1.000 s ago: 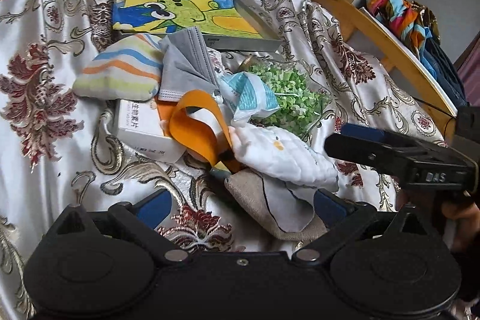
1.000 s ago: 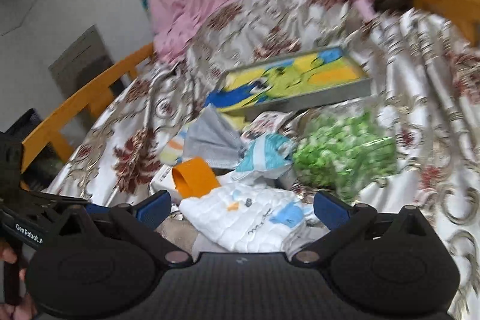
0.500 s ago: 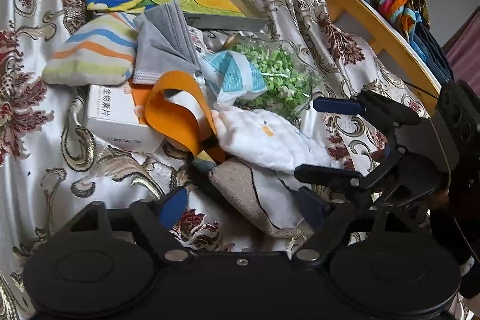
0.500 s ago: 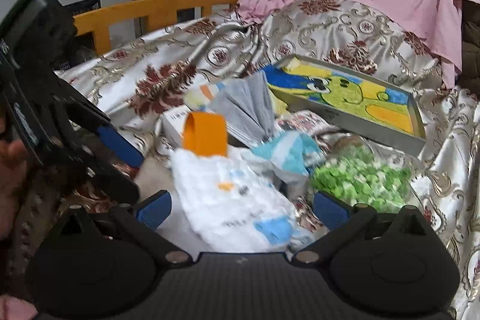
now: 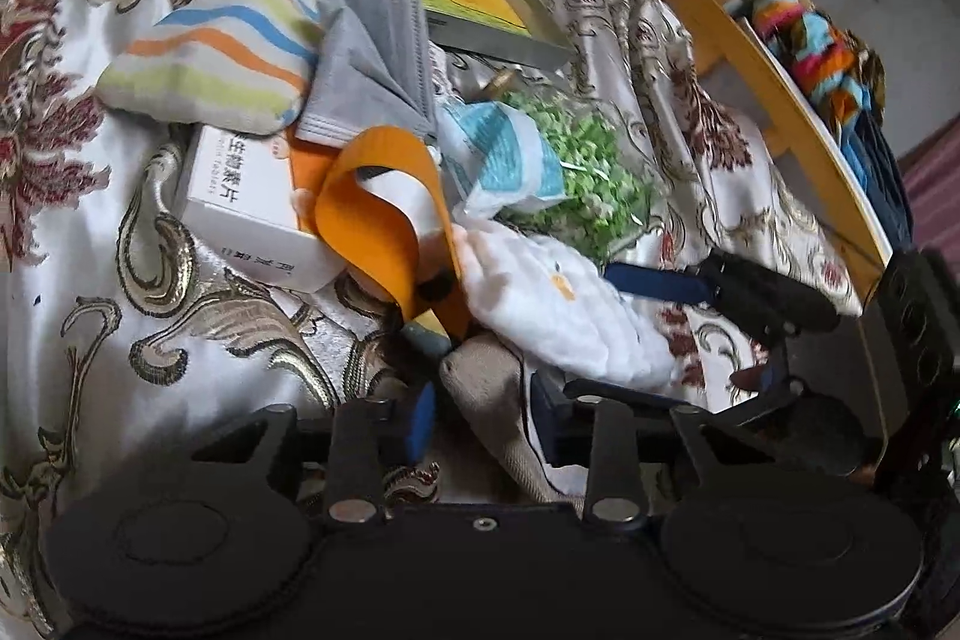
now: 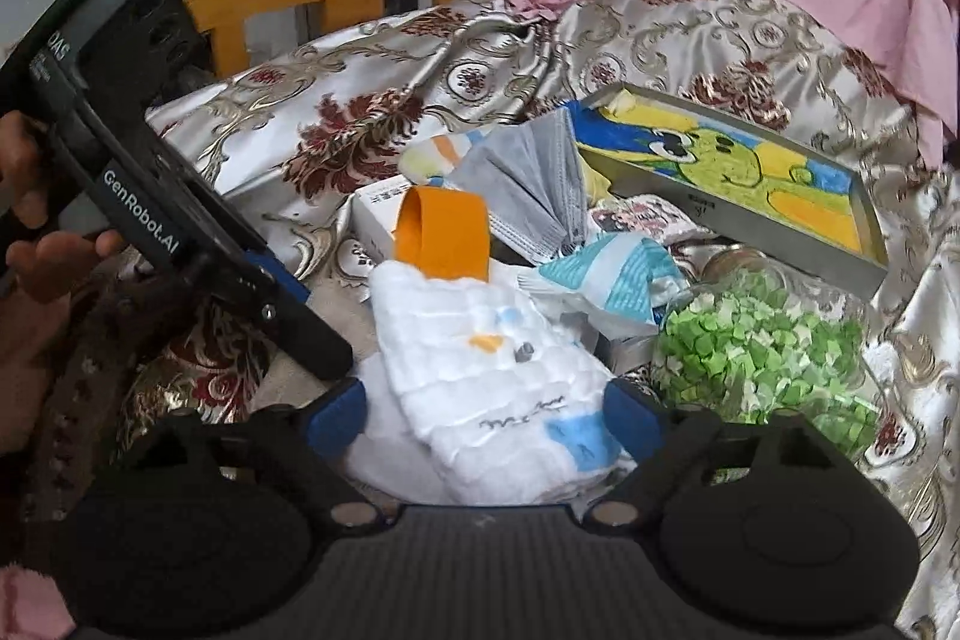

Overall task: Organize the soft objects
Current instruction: 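Grasp the white baby garment with the right tool while the left tool grasps the beige cloth, then lift the white garment with the right tool while the left tool lifts the beige cloth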

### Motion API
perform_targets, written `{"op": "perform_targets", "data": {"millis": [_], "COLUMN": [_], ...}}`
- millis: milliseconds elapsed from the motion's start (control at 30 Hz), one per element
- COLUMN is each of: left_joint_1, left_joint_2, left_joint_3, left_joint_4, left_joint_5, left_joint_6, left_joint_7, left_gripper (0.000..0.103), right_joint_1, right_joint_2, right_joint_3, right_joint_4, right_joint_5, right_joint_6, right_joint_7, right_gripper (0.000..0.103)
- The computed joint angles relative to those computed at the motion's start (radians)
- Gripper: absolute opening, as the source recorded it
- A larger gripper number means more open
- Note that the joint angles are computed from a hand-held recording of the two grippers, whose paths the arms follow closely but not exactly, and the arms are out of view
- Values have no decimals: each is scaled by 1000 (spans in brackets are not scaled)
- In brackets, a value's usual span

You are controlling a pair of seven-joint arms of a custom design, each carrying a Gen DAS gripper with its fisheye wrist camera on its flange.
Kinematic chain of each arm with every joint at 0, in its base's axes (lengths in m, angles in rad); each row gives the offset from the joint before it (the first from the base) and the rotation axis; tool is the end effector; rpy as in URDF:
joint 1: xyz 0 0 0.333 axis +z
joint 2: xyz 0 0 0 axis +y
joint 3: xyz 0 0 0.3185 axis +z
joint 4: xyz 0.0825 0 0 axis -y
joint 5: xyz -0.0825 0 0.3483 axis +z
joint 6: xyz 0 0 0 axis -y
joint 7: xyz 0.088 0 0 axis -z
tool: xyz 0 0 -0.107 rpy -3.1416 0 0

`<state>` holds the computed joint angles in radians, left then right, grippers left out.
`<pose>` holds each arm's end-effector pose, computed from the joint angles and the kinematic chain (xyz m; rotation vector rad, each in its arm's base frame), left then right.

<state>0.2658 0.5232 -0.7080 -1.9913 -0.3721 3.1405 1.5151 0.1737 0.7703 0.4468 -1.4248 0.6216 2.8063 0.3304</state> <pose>0.6028 -0.1918 0.3529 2.2151 -1.8409 1.2081 0.6643 0.3271 0.3515 -2.2271 0.5263 -0.2901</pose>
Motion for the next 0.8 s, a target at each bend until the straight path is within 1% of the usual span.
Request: {"op": "perform_targets", "data": {"millis": [33,67,133,200,233,300,333,367,433,467,500,533,567,600,633,667,733,800], "left_joint_1": [2,3,6,19,28,74,84,76,61,53,47,43,41,38,39,41,46,23], "left_joint_2": [5,9,19,30,35,57,59,55,45,39,34,30,26,21,17,11,-6,-37], "left_joint_3": [-3,-4,-8,-25,-35,-88,-100,-91,-72,-62,-55,-51,-48,-45,-47,-50,-53,-28], "left_joint_4": [4,7,16,20,20,17,11,11,7,4,1,-2,-7,-12,-19,-28,-53,-79], "left_joint_5": [-3,-5,-6,-11,-11,-7,-4,4,20,26,35,43,50,59,69,80,106,121], "left_joint_6": [0,1,-4,2,6,15,21,21,24,28,31,35,43,50,58,69,100,129], "left_joint_7": [-3,-7,-10,-8,-5,13,13,5,-6,-13,-18,-23,-28,-34,-39,-45,-59,-92], "left_gripper": [27,22,20,17,17,17,17,17,15,13,12,11,11,9,8,7,6,5], "right_joint_1": [2,8,24,38,44,42,37,34,31,35,34,33,31,28,24,18,18,21], "right_joint_2": [4,8,15,23,27,31,34,40,62,69,76,76,75,73,71,69,62,47], "right_joint_3": [-5,-14,-33,-51,-59,-59,-55,-54,-65,-70,-72,-71,-69,-66,-62,-54,-51,-53], "right_joint_4": [9,20,32,47,55,63,70,84,135,148,161,162,160,156,152,145,132,105], "right_joint_5": [0,-3,-13,-28,-34,-39,-36,-34,-22,-16,-10,-3,6,17,27,40,51,50], "right_joint_6": [-13,-23,-19,-22,-26,-36,-48,-68,-139,-148,-159,-160,-152,-140,-132,-118,-94,-58], "right_joint_7": [16,36,64,105,130,159,173,194,271,294,311,317,320,324,325,320,320,314], "right_gripper": [81,79,75,71,70,69,69,70,71,71,64,53,48,40,35,33,24,22]}}
